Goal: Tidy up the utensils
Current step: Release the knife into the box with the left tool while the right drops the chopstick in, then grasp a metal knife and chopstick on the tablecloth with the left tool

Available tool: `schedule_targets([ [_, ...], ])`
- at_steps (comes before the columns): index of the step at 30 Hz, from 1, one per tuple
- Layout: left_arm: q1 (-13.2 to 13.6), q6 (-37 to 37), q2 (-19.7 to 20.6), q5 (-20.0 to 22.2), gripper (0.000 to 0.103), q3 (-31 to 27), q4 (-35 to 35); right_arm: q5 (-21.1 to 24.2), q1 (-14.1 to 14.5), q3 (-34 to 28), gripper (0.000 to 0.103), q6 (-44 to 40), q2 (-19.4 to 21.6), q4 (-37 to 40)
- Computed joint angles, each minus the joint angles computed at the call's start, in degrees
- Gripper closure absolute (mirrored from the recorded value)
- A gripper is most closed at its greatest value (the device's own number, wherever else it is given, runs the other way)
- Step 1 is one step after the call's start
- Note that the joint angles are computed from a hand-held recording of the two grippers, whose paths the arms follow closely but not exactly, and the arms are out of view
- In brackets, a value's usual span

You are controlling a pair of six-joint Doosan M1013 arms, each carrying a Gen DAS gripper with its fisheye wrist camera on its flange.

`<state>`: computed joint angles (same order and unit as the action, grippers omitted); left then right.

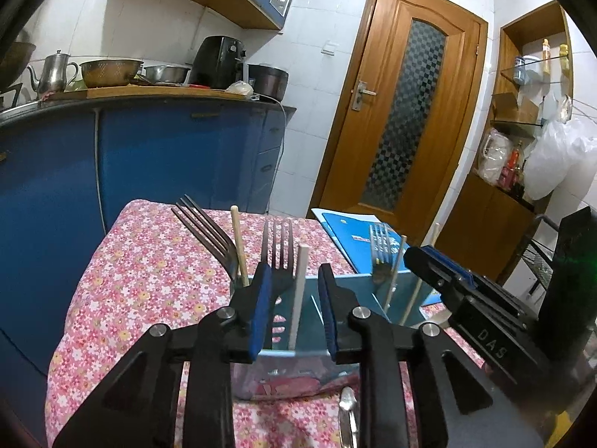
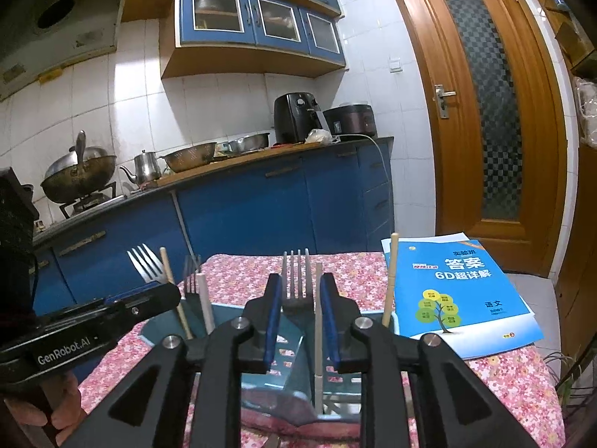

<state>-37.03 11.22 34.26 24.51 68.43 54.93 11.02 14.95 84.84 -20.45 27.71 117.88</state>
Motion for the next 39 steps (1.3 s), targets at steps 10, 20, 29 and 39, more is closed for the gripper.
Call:
schedule_targets([
  [10, -1.2, -0.5, -3.0, 0.1, 0.074, 3.8, -0.7, 1.5, -0.1, 3.5, 0.08, 7.0, -3.5, -6.0],
  [20, -2.6, 2.1, -5.8, 2.0, 0.073, 7.2, -5.3, 1.6, 0.4, 8.3, 0.079, 15.7, -7.7, -16.5],
  [29, -3.7, 7.1, -6.7, 3.8, 0.073, 8.9, -12.1, -0.3, 0.8, 11.8, 0.078, 33.8, -10.3, -34.4],
  [39, -4.2, 13.6, -6.1, 6.0, 0.073, 8.9, -20.0, 0.4, -0.2, 14.1, 0.076, 53.3, -11.3, -52.0],
])
